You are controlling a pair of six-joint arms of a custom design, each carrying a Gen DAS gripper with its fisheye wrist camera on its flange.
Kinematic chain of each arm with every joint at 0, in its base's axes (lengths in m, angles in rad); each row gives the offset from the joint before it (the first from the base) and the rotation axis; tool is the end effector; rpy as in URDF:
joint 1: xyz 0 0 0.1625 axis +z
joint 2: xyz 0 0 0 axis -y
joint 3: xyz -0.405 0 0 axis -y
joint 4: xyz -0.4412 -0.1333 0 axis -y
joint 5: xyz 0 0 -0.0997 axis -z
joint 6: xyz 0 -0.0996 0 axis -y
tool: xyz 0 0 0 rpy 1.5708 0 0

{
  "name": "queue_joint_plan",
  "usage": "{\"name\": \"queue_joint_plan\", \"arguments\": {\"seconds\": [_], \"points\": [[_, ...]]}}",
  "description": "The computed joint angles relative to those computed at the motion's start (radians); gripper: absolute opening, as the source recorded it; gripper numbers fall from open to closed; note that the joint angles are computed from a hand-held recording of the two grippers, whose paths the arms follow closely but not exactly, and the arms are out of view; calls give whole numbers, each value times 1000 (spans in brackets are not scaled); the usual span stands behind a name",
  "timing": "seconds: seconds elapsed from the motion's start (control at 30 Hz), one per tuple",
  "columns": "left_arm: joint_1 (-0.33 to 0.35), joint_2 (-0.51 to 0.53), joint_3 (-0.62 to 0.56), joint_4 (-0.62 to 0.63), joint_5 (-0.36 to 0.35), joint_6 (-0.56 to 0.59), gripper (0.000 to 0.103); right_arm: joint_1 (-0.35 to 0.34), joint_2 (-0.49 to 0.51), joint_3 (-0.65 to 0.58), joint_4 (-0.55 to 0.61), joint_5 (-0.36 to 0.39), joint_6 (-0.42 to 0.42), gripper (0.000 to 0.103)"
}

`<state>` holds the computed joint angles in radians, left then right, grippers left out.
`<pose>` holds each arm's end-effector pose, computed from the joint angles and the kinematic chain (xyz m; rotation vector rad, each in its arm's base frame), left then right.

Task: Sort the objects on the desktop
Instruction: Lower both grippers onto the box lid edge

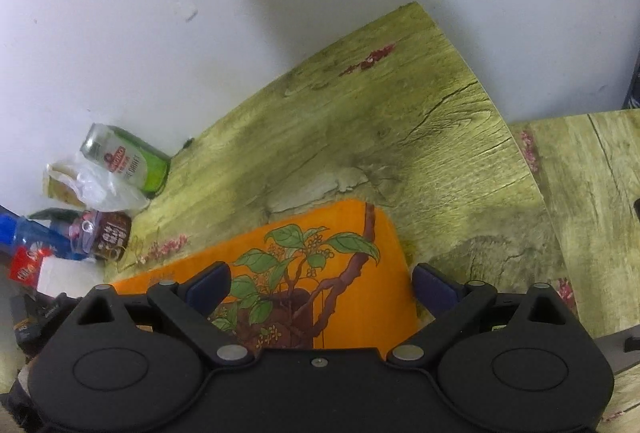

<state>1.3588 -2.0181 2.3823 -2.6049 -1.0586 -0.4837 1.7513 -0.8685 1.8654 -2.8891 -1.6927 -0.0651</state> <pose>0.1004 -0.3992 0.3643 -0.6039 2.6174 -1.1141 0.2318 -0.5950 0.0388 0.3379 -2.9801 0.4959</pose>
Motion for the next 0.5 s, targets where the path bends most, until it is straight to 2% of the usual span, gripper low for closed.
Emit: {"name": "queue_joint_plan", "arguments": {"seconds": [0.27, 0.5], "points": [[-9, 13, -14, 31, 26, -55, 103, -95, -11, 41, -54, 215, 89, 99], [6, 29, -50, 88, 8, -105, 103, -151, 3, 46, -95, 344, 99, 93]]}}
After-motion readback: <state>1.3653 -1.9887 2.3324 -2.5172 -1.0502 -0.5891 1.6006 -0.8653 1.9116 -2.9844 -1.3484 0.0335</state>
